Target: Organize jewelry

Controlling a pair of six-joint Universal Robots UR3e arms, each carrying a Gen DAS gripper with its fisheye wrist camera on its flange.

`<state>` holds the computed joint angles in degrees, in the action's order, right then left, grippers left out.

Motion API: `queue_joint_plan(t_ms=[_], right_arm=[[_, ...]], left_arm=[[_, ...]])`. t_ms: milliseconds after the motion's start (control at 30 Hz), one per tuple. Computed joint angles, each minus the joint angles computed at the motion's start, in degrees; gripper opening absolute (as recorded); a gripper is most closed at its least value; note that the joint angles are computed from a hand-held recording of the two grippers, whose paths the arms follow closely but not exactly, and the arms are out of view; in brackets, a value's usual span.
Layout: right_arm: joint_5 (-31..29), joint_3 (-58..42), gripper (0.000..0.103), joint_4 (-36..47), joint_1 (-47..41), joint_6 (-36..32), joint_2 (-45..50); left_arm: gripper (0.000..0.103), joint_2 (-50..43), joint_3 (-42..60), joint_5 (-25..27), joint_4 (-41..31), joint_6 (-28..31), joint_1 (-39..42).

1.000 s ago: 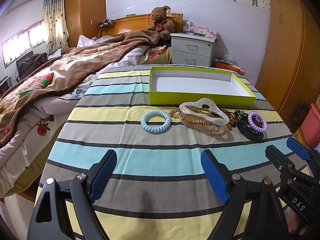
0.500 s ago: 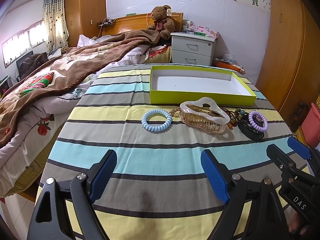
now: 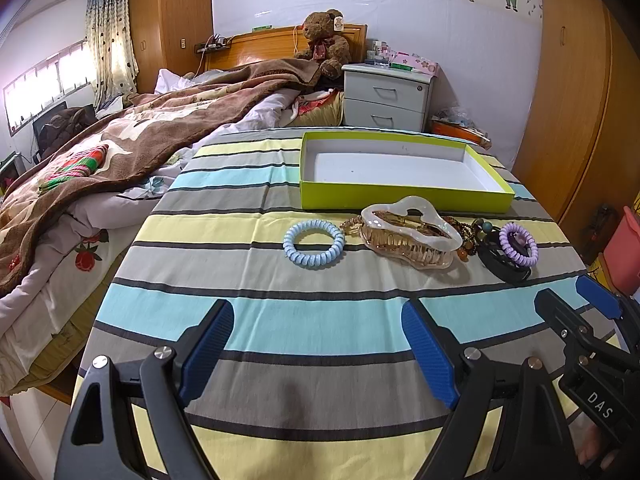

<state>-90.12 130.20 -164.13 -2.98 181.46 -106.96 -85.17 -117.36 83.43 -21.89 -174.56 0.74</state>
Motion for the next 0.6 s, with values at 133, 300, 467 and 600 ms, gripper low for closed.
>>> queue_joint_plan(t_ms=[133,300,467,600], right_arm=[[0.13,-0.27,0.072,0.13,-0.54,-0.22,0.25],[0.56,-1.18,0.072,1.24,-2.2,-0.85,0.09],[1.03,-2.71,0.072,2.94,-5.6,-1.14,0.01],[2.13,-4.51,0.072,4.28,-8.07,-1.92,1.33]], left_arm=[[0.087,-0.16,0.02,-1.65,-0.4,0.53,1.15],[0.087,-1.95,2.89,-4.01,-2.86,0.11,1.91],[0.087,-4.81,8.39,-8.38,-7.92,-0.27,2.67],[0.087,-8.28,13.51,-10.02,-10.03,-0.83,1.16]])
